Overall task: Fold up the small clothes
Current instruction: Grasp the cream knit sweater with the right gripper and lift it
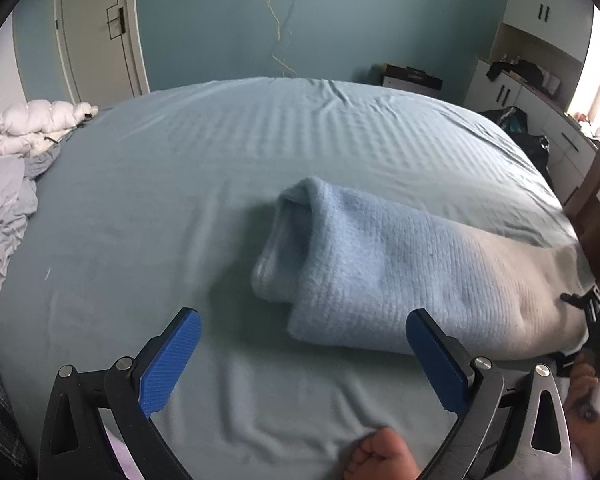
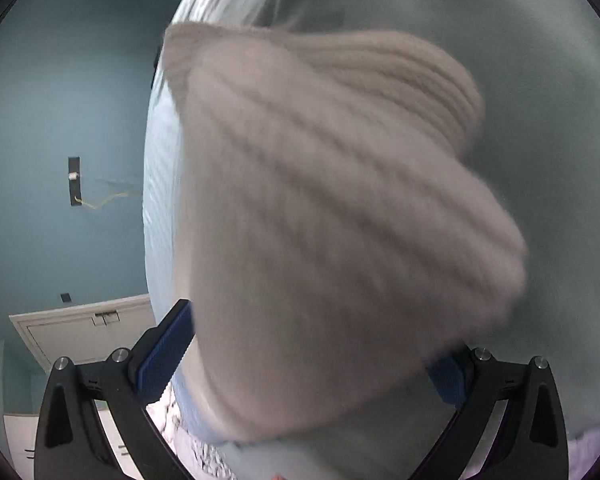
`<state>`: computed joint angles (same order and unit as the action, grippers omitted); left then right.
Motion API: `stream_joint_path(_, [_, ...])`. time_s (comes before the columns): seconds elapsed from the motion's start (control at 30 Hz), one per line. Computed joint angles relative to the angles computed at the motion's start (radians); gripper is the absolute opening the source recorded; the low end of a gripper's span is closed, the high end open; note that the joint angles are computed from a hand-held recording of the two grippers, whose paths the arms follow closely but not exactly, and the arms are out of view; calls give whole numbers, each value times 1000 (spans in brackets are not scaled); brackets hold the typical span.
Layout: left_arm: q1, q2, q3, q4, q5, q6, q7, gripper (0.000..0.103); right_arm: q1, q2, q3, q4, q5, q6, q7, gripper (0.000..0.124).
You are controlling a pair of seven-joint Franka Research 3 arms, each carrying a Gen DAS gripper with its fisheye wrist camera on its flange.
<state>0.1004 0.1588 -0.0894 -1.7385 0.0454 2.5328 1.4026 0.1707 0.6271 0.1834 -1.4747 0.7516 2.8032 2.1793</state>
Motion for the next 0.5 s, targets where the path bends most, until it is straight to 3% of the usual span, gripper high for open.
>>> stream_joint_path(0.1, [9, -3, 0, 1, -27, 3, 9, 103, 60, 5, -75, 14, -84, 25, 96, 101])
stream_joint_path(0.2, [10, 2, 3, 7, -24, -4, 3, 103, 137, 36, -175, 86, -228, -17, 245, 97])
stream_joint_path(0.27, [10, 8, 3, 13, -21, -11, 0, 103, 204, 52, -269, 144, -375, -102, 360, 79])
stream_joint_path(0.33, [10, 13, 3, 17, -19, -13, -2, 103, 225, 81, -300, 205, -465, -129, 403, 60])
stream_joint_path(0.5, [2, 17, 5, 15, 21, -14, -13, 103, 315, 105, -407, 355, -736, -257, 504, 48])
